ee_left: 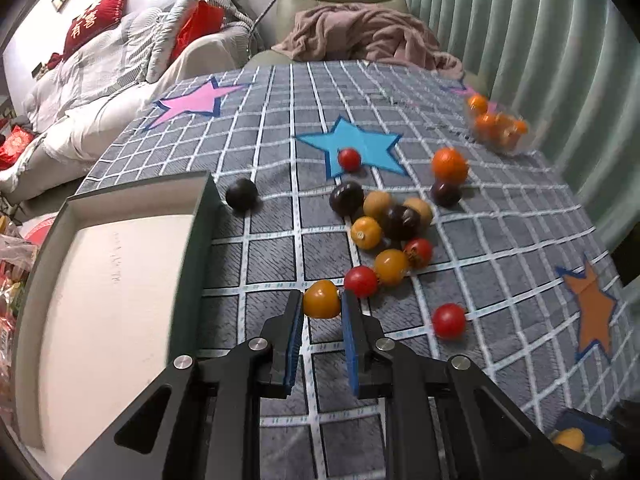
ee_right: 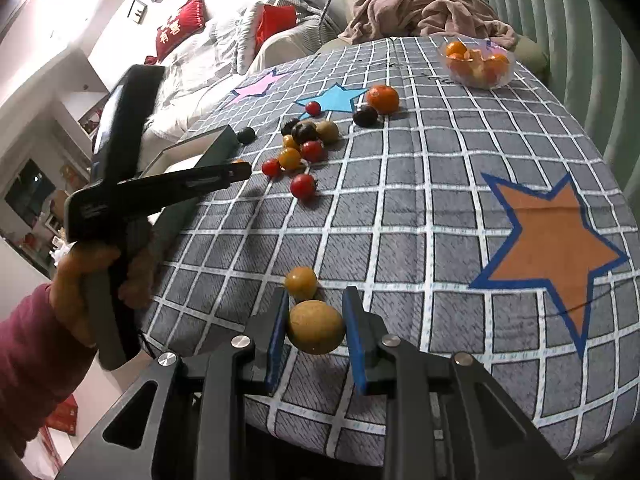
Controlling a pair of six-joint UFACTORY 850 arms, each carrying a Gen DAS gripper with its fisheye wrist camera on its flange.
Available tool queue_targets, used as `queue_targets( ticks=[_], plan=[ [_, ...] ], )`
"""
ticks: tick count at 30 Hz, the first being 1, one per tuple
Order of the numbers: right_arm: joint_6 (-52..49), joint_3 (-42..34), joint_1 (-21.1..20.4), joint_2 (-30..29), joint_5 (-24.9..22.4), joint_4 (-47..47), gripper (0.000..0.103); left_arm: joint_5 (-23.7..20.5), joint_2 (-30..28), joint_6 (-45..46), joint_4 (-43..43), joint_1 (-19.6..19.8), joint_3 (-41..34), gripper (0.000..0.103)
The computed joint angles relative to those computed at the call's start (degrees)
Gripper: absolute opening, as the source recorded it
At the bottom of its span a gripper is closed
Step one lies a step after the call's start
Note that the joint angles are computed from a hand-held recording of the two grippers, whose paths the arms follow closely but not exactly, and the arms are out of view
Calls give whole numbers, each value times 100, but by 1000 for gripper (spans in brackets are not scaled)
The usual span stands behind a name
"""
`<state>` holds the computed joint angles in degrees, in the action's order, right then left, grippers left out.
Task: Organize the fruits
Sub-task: 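Grasp a brown round fruit with the right tool while the left tool grasps a yellow cherry tomato, then carry both fruits over the white tray and open both tools to drop them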
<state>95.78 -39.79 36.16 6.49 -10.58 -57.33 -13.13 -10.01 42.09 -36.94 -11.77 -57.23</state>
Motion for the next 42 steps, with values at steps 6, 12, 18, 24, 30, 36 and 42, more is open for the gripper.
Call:
queue_targets(
  ticks=[6, 12, 18, 24, 30, 36, 42],
  plan=[
    [-879, -375, 25, -214, -25, 636, 30, -176, 372, 551, -582, 289, 121, 20],
    [-2107, -930, 119, -619, -21, 1584, 30, -299, 566, 647, -623, 811, 177, 20],
    [-3867, -1743, 268, -1285, 13, 3037, 30, -272, 595, 541, -430, 1364, 278, 20],
    [-5986, -2749, 464, -2135, -111, 4856, 30, -195, 507, -165, 365, 1787, 341, 20],
    [-7227, -3797, 688, -3050, -536, 5755, 30, -179, 351, -1024, 1353, 2096, 370, 20],
    [-7250, -4584, 779, -3800, -1077, 5588, 30, -269, 261, -1641, 2088, 2256, 411, 20],
    [-6670, -4870, 856, -4073, -1411, 4784, 31, -116, 287, -2030, 2569, 2194, 518, 20]
  ],
)
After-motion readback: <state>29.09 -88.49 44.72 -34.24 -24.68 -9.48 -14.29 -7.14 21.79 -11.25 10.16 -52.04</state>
